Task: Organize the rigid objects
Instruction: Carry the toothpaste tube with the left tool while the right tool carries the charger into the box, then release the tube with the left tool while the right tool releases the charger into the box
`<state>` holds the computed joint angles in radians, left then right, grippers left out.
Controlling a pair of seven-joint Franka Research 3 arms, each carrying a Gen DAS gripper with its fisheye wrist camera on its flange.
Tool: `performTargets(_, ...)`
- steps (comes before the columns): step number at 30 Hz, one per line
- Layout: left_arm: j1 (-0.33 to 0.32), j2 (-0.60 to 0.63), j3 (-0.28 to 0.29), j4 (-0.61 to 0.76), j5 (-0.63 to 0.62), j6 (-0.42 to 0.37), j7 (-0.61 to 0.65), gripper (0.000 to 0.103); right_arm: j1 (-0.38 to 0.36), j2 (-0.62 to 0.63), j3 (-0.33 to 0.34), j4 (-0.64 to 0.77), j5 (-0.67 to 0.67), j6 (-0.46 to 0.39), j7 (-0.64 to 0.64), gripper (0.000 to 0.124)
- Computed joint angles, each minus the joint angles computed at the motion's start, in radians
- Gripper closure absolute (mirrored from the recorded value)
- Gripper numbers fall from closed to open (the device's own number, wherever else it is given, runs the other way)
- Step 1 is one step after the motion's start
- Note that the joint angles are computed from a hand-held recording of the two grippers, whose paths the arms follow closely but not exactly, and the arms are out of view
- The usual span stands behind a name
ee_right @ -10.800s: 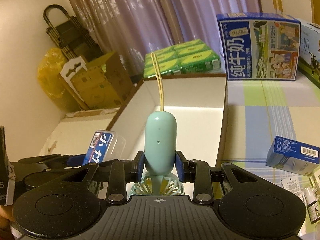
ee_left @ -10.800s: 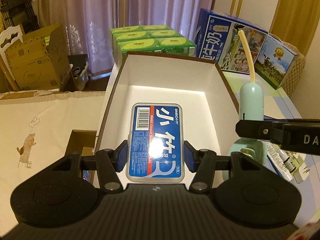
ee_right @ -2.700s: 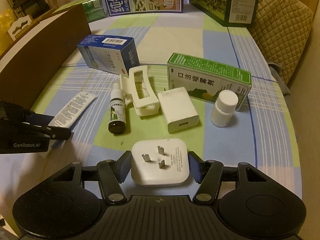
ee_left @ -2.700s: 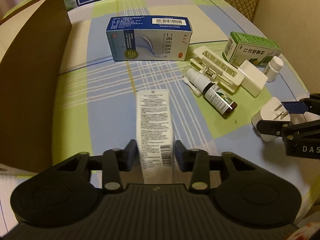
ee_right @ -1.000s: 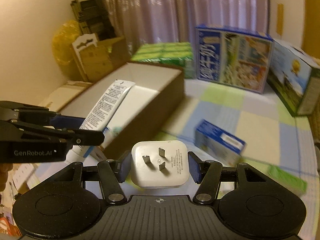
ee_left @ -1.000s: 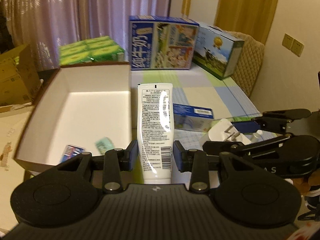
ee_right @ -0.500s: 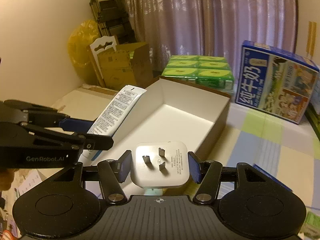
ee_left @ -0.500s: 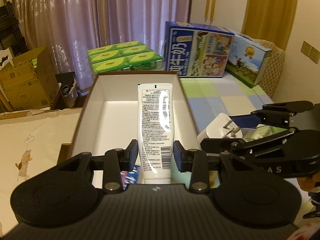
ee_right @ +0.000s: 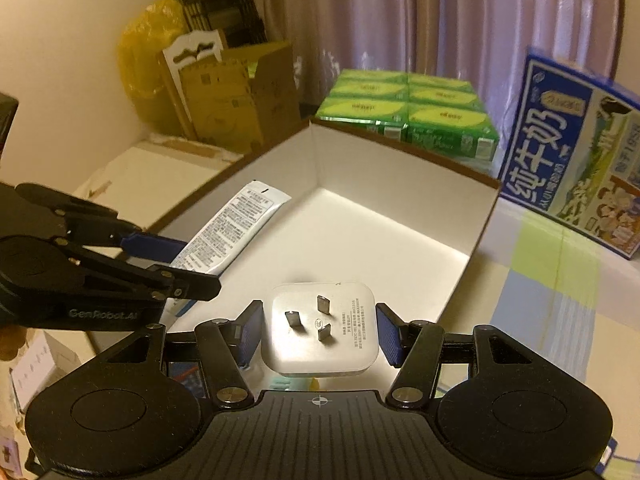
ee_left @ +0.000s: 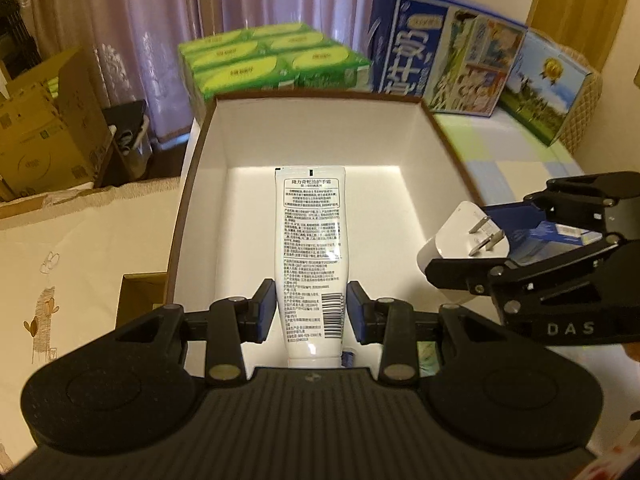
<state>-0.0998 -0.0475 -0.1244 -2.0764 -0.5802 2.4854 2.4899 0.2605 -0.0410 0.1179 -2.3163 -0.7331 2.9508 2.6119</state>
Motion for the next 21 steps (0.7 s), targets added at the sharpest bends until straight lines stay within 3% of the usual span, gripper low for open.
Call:
performTargets(11,0.034,0.181,-0.052,0.144,0.164,-0.045,-0.077,0.07,0.062,0.143,-0.061,0.106,0.273,-0.068,-0.349,0.069)
performTargets(21,0.059,0.252,-0.09,0.199,0.258,-0.068,-0.119,0.07,0.108,0.195,-0.108,0.181,0.309,-0.172,-0.456,0.068)
